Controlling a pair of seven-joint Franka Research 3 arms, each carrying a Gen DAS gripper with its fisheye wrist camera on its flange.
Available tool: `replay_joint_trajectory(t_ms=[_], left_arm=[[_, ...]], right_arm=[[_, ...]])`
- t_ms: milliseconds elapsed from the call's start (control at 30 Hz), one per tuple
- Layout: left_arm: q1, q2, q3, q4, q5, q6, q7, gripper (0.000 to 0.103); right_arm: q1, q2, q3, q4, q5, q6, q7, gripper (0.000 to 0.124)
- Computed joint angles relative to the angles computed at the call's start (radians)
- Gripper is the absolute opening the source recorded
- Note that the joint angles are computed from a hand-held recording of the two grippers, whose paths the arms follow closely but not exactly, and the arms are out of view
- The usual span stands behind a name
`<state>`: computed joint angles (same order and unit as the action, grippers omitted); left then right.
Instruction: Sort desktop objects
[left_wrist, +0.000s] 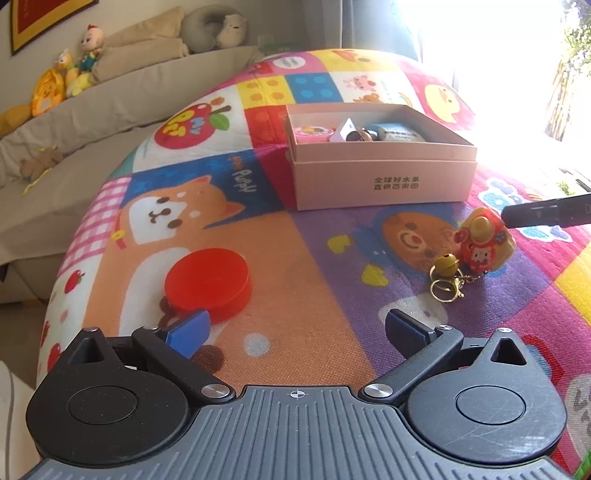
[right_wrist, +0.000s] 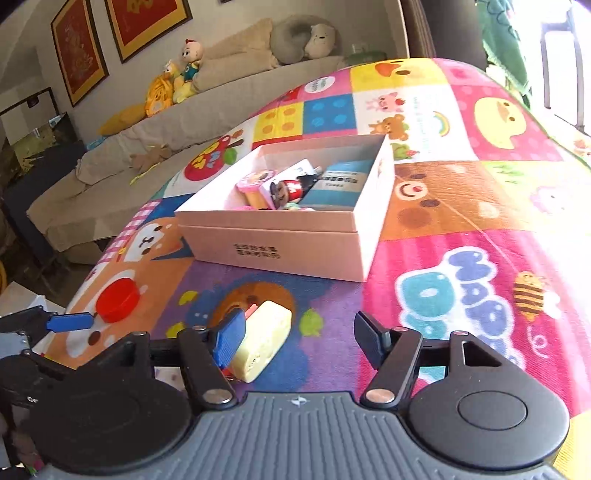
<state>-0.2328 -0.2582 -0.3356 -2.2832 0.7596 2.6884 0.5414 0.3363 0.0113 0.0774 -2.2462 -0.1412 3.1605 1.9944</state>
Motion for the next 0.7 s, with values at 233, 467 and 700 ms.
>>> replay_joint_trajectory(t_ms=[233,467,700], left_arm=[[0.048,-0.003,-0.018,0.011,0.102,-0.041,-0.126,0.103],[0.055,0.066,0.014,0.063,0.174,-0.072,-0.165,0.103],[0.025,0.106,0.058,0.064,0.098,0.090,-0.099,0.103]], right_arm=[[-0.088,-0.053,0.011,-0.056,-0.383,-0.059,0.394,0.077],[-0.143,-0.049,0.058,-0.058,-0.521,-0.038,0.533,0.097],[-0.154,-0.063,0.075,-0.059,-0.559,-0.044,0.549,0.098]])
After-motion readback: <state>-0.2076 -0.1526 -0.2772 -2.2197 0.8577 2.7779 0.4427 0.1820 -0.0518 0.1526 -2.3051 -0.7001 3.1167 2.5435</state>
